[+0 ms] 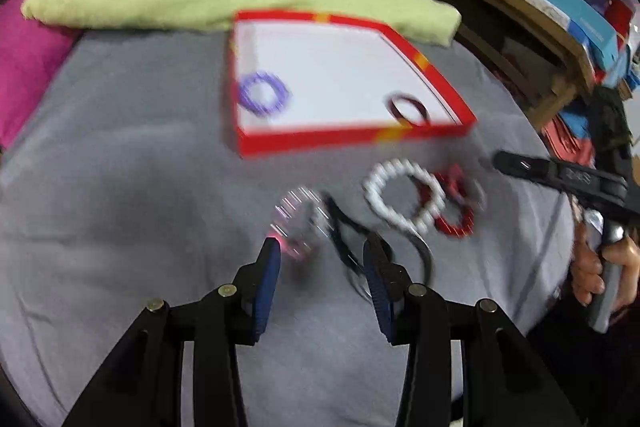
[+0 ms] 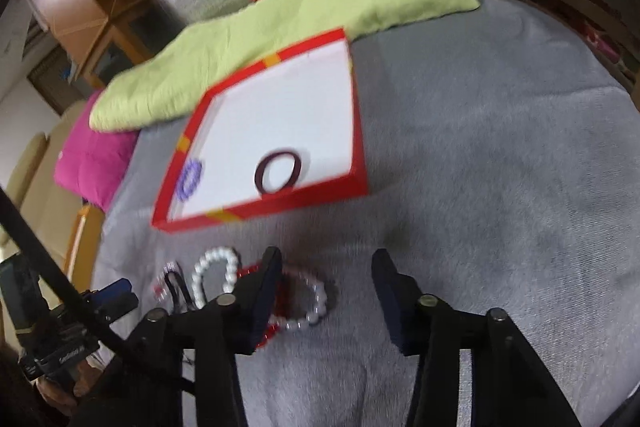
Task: Organize jewelry
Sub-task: 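Grasp the pink crystal bracelet with the right gripper and lift it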
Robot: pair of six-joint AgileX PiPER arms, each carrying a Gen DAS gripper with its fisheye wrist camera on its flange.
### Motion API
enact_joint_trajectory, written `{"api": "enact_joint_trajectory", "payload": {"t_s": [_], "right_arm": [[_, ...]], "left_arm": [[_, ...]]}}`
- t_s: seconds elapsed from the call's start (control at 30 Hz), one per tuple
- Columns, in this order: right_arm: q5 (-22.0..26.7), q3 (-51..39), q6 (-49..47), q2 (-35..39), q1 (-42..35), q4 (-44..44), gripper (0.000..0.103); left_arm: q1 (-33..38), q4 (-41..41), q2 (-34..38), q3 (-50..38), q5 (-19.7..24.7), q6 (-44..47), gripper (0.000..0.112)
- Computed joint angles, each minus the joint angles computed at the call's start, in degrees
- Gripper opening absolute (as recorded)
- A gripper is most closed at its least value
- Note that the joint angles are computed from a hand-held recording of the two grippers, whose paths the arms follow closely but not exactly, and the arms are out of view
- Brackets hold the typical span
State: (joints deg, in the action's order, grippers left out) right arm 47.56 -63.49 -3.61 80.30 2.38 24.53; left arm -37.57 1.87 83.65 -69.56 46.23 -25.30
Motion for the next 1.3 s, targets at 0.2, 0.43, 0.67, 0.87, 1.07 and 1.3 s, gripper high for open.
{"api": "enact_joint_trajectory", "payload": {"t_s": [0.2,0.43,0.67,0.87,1.07,1.3], "right_arm": [[0.52,1.16,-1.03,1.13,1.92,-3.24,0.039],[-0.86,1.69,-0.42,1.81,3.51,-6.94,0.028],[0.90,0.67,-3.42,1.96,4.32,-6.74,0.027],[-2.15,2.23,1.15,0.90,9.89,-16.18,0.009],[-5.18,2.81,7.12,-0.15,11.50,-22.24,0.009],[-7.82,2.59,3.44,-2.30,5.13,-13.39,0.009]], "left_arm": [[-3.47,-0.97,2.90,-0.19,0.12,-1.17,0.044],[-4.69,-0.65,5.80,-1.49,-1.41,-1.40,0.049],[-4.03,-3.20,4.99,-0.47,-2.44,1.29,0.049],[-4.32,-4.29,4.96,0.18,-3.87,3.21,0.043],[-4.08,-5.11,4.43,1.07,-4.64,4.65,0.010],[-4.26,-5.35,2.12,2.10,-6.97,6.50,0.008]]}}
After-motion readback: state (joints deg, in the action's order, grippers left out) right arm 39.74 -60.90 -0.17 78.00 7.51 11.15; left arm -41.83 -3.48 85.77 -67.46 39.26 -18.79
